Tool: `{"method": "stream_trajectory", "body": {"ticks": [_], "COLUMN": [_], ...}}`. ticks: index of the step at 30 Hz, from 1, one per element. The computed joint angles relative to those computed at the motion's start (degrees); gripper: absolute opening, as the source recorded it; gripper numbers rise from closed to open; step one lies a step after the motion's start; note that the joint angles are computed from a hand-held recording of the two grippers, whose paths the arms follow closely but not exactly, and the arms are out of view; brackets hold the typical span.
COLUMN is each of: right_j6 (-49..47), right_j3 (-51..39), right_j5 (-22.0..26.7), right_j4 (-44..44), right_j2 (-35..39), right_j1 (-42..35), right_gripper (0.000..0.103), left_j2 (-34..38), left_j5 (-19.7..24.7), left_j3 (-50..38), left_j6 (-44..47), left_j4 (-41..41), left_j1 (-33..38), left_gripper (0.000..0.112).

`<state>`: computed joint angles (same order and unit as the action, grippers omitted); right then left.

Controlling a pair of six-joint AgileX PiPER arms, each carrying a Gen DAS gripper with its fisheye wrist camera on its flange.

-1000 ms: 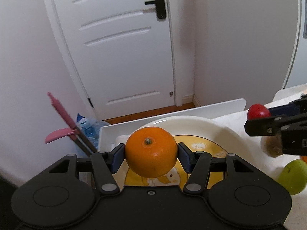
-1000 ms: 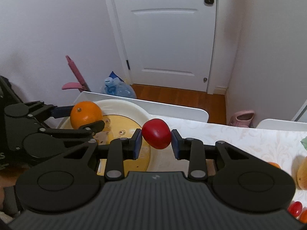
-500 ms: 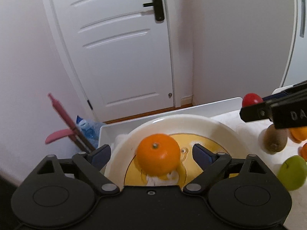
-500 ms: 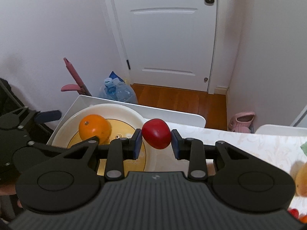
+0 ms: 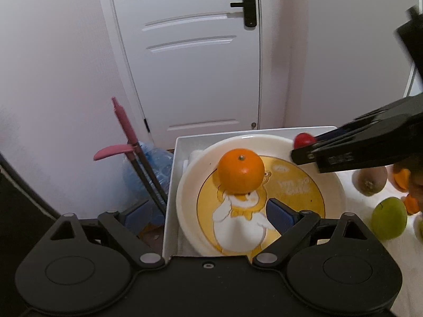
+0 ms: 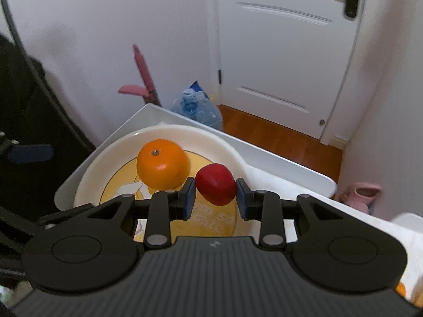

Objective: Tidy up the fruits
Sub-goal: 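Carry both fruits to the duck bowl and open both tools to release them, then grasp the green apple with the left tool while the right tool grasps the tangerine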

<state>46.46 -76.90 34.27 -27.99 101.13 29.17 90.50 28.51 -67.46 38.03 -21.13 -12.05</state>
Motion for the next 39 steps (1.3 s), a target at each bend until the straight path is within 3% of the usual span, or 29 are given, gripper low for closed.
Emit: {"method": "stream_trajectory", "body": {"ticks": [8, 10, 11, 12, 14, 24, 33, 39], "right_j6": [-3.6, -2.7, -1.0, 1.8, 9.1, 16.3, 26.1, 32.7], "right_j3": [0.0, 0.6, 0.8, 1.2, 3.8, 5.5, 4.7, 8.8], "right_j5": [-3.6, -4.3, -3.8, -3.3, -3.9, 2.5, 14.3, 21.9], "right_j4": [1.6, -0.3, -2.1, -4.8, -11.4, -13.6, -15.5, -18.0], "right_j2": [3.5, 3.1, 2.8, 2.3, 0.3, -5.9, -11.8, -18.4], "right_j1": [-0.7, -0.3, 0.2, 0.8, 2.1, 5.3, 11.8, 16.5], "right_gripper": [0.048, 0.067, 0.089, 0.103, 0.103, 0.103, 0.103, 0.103], "left_j2": [-0.4, -0.2, -0.3, -0.6, -1.0, -3.7, -8.0, -10.9], "left_j5": [-1.0, -1.2, -1.2, -1.3, -1.2, 0.6, 1.8, 3.9], "left_j3": [1.9, 2.0, 2.0, 2.2, 2.4, 3.6, 3.9, 4.3], "left_j6": [1.4, 1.5, 1.6, 1.8, 2.2, 7.9, 12.4, 11.7], "left_j4": [-2.2, -2.3, -2.3, -2.4, -2.6, -7.4, -11.1, -11.7], "left_j1": [1.3, 1.3, 1.3, 1.4, 1.6, 3.6, 5.0, 4.5], "left_gripper": [0.096, 0.096, 0.096, 0.096, 0.096, 0.097, 0.101, 0.102]}}
